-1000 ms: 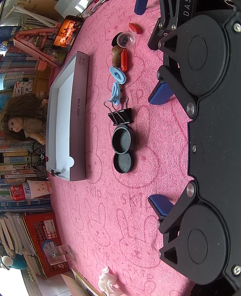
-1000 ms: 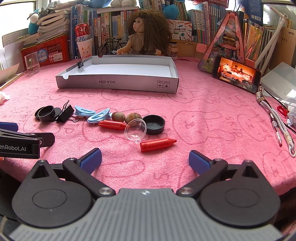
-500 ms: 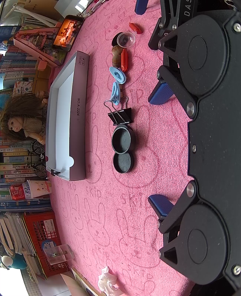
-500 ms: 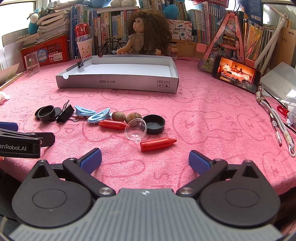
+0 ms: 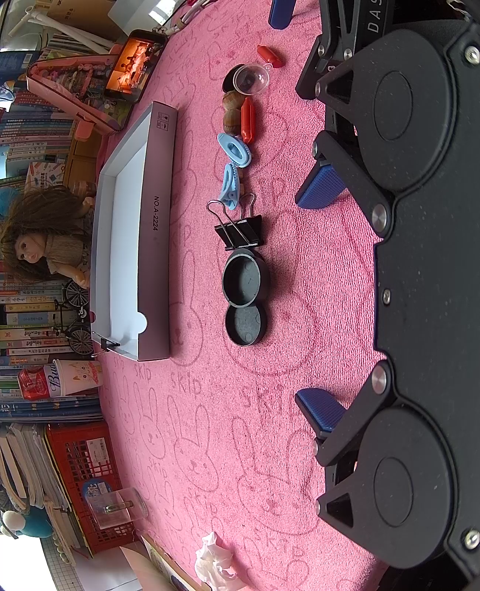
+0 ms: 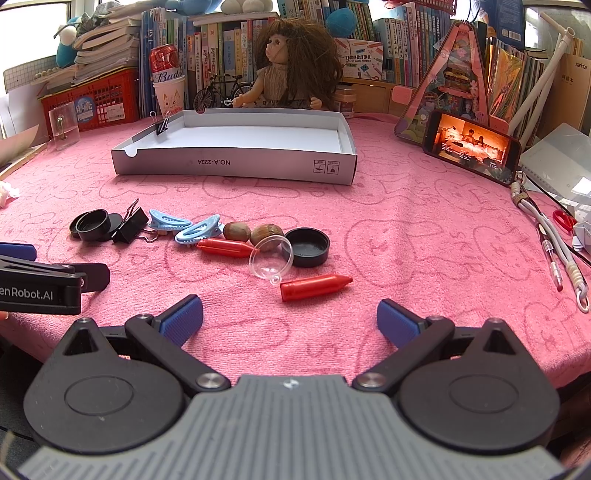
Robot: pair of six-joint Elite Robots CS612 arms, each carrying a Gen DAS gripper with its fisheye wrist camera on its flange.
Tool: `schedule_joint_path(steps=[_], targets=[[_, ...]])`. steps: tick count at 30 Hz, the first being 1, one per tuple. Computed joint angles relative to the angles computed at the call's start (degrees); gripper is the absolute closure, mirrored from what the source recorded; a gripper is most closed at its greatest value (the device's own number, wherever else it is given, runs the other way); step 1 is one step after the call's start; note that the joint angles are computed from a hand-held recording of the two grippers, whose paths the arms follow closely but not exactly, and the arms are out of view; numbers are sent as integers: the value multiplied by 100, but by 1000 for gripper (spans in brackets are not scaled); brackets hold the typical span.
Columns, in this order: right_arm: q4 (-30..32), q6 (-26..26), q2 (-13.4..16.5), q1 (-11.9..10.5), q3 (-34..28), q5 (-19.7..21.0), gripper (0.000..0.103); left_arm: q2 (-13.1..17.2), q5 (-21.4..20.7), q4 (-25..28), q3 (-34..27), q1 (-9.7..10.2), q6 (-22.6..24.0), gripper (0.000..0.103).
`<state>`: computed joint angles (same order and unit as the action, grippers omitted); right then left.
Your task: Organize rigid objects
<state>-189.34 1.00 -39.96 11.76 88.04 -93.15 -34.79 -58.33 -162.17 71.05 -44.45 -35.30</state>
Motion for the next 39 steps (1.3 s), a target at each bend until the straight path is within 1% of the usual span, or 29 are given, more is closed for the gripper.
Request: schedule_joint_path(steps=[27,30,32,35,39], targets=[[18,20,-2,5,-12,-6,0,-1,-7,1,-2,2,10,0],[-5,22,1,8,-8,-5,0,0,34,-236,82,-6,125,0],[-120,18,17,0,24,-2,0,10,60,-465,160,-12,229,0],[-235,7,48,2,26,-7,0,26,102,-653,211,-20,319,0],[-157,-7,30,-28,36,52,0,29,116,-655,226,-26,297,0]])
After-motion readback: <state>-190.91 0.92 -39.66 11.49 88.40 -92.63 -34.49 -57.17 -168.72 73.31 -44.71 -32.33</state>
